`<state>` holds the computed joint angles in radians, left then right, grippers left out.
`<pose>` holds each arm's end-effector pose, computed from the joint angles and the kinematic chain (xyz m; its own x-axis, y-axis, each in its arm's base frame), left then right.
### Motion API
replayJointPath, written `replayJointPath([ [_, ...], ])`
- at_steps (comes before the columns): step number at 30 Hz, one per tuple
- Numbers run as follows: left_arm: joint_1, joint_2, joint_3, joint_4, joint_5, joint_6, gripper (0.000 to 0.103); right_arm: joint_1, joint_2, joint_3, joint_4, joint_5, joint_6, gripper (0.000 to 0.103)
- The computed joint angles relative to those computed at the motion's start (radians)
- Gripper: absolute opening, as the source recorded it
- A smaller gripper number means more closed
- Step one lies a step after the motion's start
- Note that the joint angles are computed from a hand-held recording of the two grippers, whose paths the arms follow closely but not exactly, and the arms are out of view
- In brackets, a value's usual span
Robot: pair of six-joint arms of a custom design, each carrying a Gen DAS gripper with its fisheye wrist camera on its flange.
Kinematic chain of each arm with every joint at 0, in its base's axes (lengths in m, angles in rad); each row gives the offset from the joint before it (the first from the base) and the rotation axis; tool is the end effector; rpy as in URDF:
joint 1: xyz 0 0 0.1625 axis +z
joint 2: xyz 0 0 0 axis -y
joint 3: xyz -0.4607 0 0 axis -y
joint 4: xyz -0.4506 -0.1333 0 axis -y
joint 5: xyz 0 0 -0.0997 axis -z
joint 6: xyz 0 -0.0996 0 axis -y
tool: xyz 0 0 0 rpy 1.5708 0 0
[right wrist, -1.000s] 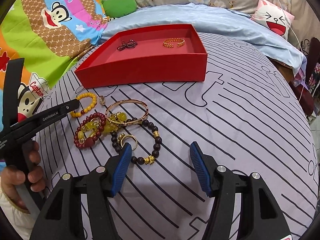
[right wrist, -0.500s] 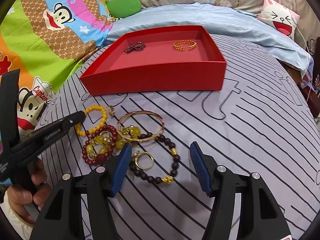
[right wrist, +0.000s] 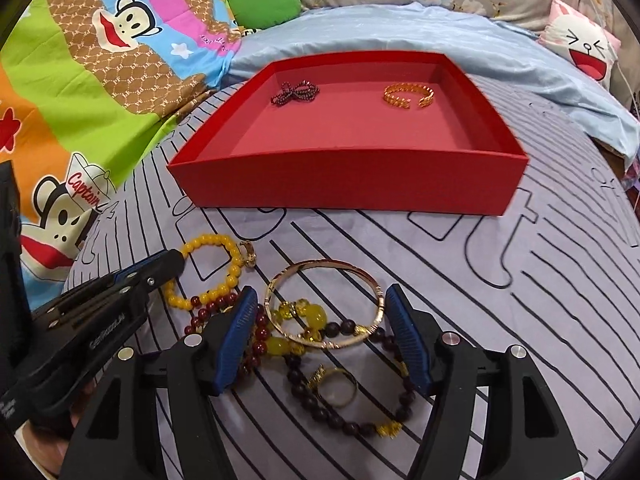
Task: Organize jewelry
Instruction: 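Grasp amber bead bracelet with left tool while right tool grasps thin gold bangle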
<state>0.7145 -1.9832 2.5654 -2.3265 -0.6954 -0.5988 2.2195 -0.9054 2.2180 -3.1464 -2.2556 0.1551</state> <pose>-0.0899 -0.3556 0.2912 -0.8489 -0.0357 -0.5274 0.3216 0.7570 -0.5689 0.3676 -0.3686 0.0407 -0.7981 -0.2140 0.5633 -0.4657 0.8123 -0.3512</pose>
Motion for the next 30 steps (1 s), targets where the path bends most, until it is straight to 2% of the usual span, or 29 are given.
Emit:
replayJointPath([
  [4, 0.000, -0.001, 0.002, -0.002, -0.001, -0.001, 0.008, 0.004, 0.015, -0.004, -0.016, -0.014, -0.015, 0.067],
  [7, 0.000, -0.001, 0.003, -0.004, -0.003, 0.000, 0.008, 0.004, 0.017, -0.003, -0.025, -0.012, -0.022, 0.060],
  [12, 0.002, 0.000, 0.003, -0.011, -0.007, 0.003, 0.008, 0.006, 0.016, 0.001, -0.035, -0.011, -0.017, 0.060],
  [20, 0.004, -0.007, 0.004, -0.018, -0.014, 0.007, 0.007, 0.019, -0.029, 0.034, -0.051, -0.012, 0.006, 0.060],
  [25, -0.023, -0.038, 0.003, 0.058, -0.019, -0.030, 0.007, 0.035, -0.074, 0.058, -0.052, -0.035, 0.009, 0.060],
  [30, -0.089, -0.103, -0.006, 0.168, -0.018, -0.099, 0.007, 0.040, -0.117, 0.085, -0.059, -0.051, 0.021, 0.060],
])
